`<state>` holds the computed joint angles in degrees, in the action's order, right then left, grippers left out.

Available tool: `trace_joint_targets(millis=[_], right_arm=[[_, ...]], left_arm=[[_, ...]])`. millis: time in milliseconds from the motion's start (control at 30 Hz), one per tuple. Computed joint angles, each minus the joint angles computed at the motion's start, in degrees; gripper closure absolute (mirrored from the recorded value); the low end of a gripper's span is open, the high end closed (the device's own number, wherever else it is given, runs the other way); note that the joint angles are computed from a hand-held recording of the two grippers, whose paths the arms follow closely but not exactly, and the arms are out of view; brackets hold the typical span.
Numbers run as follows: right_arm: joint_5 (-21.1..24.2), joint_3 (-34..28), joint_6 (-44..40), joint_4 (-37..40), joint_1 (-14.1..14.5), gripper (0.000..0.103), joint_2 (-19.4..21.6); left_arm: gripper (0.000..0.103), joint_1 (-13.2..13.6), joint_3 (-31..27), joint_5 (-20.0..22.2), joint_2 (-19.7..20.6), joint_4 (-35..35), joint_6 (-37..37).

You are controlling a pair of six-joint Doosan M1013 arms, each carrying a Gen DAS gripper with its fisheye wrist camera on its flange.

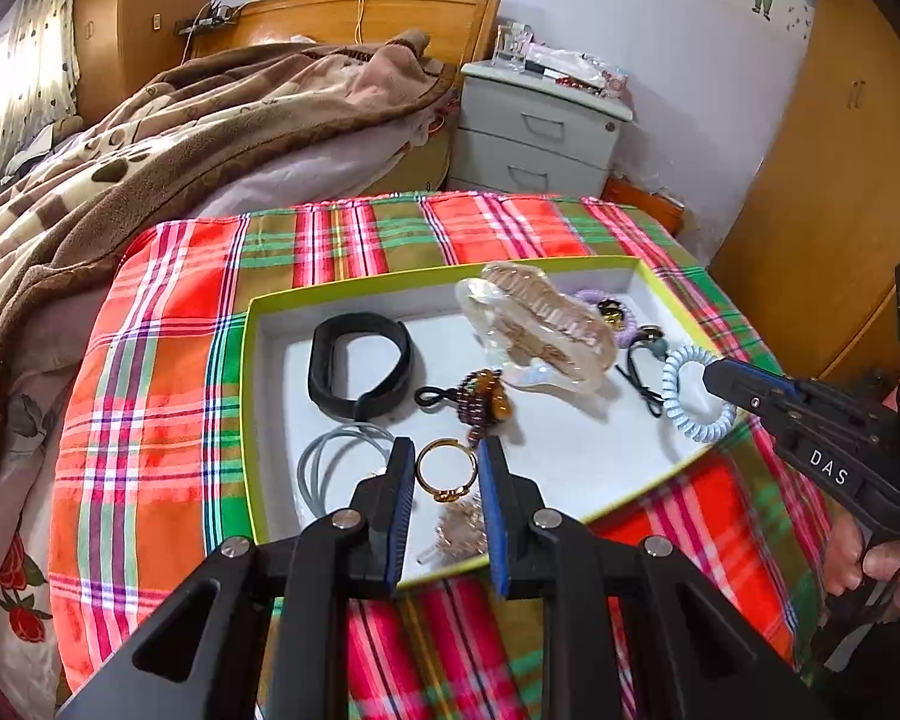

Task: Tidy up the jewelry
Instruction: 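Carry both items into the yellow box and open both tools to release them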

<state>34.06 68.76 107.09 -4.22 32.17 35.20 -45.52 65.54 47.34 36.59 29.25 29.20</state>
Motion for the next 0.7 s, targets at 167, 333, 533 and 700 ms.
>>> trace_joint_targets(millis=[167,333,533,700], right_arm=[[2.43,-1.86,-1.41,1.01,-0.08,0.092,1.43],[4.17,-3.09,-2.71,1.48,-0.06,0.092,2.33],[5.42,-3.84,-3.53,1.56,-0.04,0.092,2.94],[5.89,-4.40,-3.25,0.96,0.06,0.092,3.33]], left_arm=[[0.081,0.78,-0.81,0.20,0.82,-1.49,0.79],[0.081,1.27,-1.71,0.26,1.72,-2.90,2.18],[0.081,1.45,-2.68,0.50,2.58,-4.36,3.47],[0.080,1.54,-3.16,0.92,3.05,-5.47,4.57]])
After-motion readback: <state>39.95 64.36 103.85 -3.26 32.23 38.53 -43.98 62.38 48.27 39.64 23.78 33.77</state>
